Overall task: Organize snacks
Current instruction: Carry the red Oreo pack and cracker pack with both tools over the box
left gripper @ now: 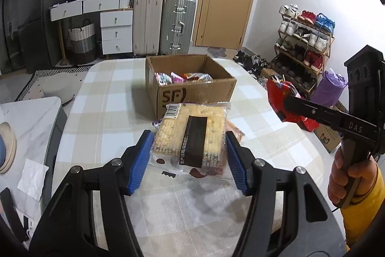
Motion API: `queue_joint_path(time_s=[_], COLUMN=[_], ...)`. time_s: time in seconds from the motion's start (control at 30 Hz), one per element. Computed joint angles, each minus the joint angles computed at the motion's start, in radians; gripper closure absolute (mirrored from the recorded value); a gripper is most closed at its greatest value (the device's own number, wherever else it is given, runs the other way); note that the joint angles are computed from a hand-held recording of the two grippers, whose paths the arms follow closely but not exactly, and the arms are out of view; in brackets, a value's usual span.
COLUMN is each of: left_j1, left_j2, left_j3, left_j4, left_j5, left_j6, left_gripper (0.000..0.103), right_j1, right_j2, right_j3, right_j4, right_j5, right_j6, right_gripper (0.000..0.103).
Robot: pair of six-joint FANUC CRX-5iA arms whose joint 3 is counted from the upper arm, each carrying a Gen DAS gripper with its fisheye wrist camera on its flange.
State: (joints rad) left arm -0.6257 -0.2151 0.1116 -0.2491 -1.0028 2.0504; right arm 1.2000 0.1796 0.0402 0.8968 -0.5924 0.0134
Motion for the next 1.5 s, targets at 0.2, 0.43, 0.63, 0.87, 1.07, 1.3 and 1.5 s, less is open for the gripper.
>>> queue_joint_path(time_s=[0.2, 0.43, 0.63, 0.87, 1.07, 1.3, 1.5], left_j1=[-0.008, 0.034, 0.042, 0.102, 0.165, 0.191, 0.219], left_j2=[0.018, 0.035, 0.070, 0.127, 0.192, 0.308, 0.421], left_j3=[0.058, 0.093, 0.149, 0.189, 0.222, 0.346, 0.467], left_j4=[-0.015, 0.061, 0.068, 0.177, 0.266, 0.263, 0.290], left_j5=[-0.017, 0.018, 0.027, 0.063, 0.079, 0.054, 0.017], left_j6=[-0.029, -0.083, -0.091, -0.152, -0.182, -0.204, -0.235], left_gripper=[0.046, 0.046, 0.046, 0.046, 0.046, 0.046, 0.046], right_j1=[-0.010, -0.028, -0.051, -0.077, -0.102, -0.142, -0.181], right_j2=[0.012, 0.030, 0.046, 0.080, 0.135, 0.240, 0.357], right_j3=[0.046, 0.105, 0.154, 0.234, 0.341, 0.542, 0.752], right_j4=[-0.019, -0.024, -0.057, -0.123, -0.197, -0.348, -0.470], right_j5=[-0.016, -0.020, -0.018, -0.025, -0.040, -0.105, -0.195], right_j6=[0.058, 0.119, 0.178, 0.265, 0.379, 0.556, 0.690], right_gripper=[0.054, 0.054, 0.054, 0.054, 0.054, 0.054, 0.054])
